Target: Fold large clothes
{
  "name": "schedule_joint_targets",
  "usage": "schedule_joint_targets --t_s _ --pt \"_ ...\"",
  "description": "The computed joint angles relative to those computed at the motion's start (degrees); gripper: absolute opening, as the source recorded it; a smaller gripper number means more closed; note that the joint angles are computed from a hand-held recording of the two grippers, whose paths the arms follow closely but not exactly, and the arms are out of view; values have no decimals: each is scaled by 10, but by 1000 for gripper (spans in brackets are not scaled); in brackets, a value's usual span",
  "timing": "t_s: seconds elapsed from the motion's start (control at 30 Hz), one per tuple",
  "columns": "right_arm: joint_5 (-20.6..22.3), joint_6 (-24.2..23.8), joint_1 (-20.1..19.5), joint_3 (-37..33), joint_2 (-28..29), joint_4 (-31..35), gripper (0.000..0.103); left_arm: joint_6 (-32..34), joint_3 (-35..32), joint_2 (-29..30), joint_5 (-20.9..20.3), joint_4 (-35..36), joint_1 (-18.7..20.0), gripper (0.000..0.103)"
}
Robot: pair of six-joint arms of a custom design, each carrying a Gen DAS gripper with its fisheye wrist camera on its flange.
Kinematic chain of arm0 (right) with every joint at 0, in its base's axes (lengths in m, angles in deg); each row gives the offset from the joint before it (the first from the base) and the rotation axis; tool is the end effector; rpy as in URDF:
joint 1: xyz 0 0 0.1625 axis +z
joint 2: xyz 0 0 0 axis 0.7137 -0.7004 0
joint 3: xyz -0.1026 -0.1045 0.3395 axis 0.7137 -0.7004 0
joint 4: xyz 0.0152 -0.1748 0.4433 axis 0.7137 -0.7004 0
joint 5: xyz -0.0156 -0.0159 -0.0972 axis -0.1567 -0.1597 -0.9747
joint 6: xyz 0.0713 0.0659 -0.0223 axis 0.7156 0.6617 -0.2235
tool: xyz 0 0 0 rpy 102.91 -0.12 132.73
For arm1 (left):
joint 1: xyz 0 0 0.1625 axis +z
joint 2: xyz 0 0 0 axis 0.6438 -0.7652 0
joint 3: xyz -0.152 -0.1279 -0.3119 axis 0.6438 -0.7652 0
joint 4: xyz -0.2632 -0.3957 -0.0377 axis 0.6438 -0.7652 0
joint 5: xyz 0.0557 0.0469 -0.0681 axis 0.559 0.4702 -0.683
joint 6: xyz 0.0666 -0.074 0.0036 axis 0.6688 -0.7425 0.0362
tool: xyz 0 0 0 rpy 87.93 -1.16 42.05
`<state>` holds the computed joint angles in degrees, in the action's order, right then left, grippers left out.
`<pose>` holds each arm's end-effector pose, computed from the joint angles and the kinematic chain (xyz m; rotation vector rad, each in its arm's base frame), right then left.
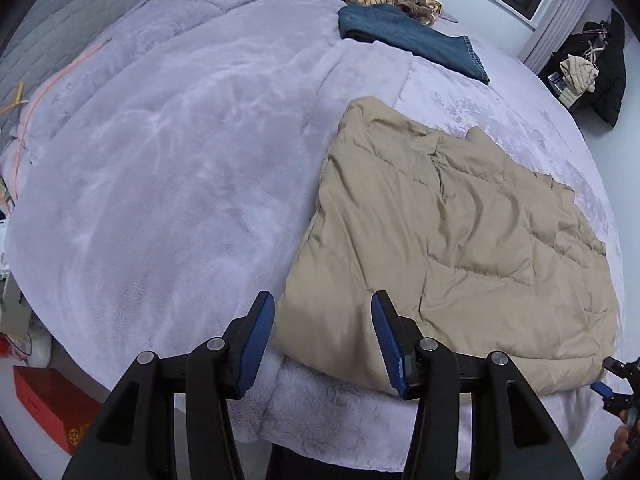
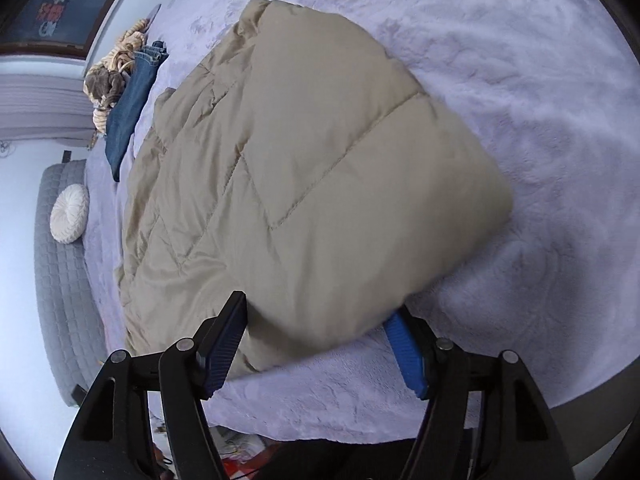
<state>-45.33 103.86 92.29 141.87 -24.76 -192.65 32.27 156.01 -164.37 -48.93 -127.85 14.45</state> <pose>0.3637 -0.2407 0.1525 -1.2976 -2.4314 1.0352 -0.1013 -0.4782 0.4660 0.4840 2.4602 -0.3458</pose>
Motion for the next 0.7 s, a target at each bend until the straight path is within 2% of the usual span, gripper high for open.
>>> schedule_joint_targets --t_s 0.03,0.07,0.17,0.23,0.37,0.47,0.7 --pt "-1 -3 5 -16 8 24 61 4 -2 2 -1 -2 -1 52" --pt "0 -12 9 -28 15 35 42 7 -4 5 -6 -6 0 52" --pt "4 -39 34 -20 7 28 22 22 1 24 -10 -13 5 52" --pt "-4 -68 40 -27 20 14 21 22 7 39 8 3 14 52" --pt "-17 -48 46 -51 36 70 21 10 9 64 6 24 36 53" --pt "6 -5 45 -57 30 135 21 1 -4 71 18 53 24 53" --pt "41 -1 38 -60 29 140 21 -30 -45 75 -4 121 -3 53"
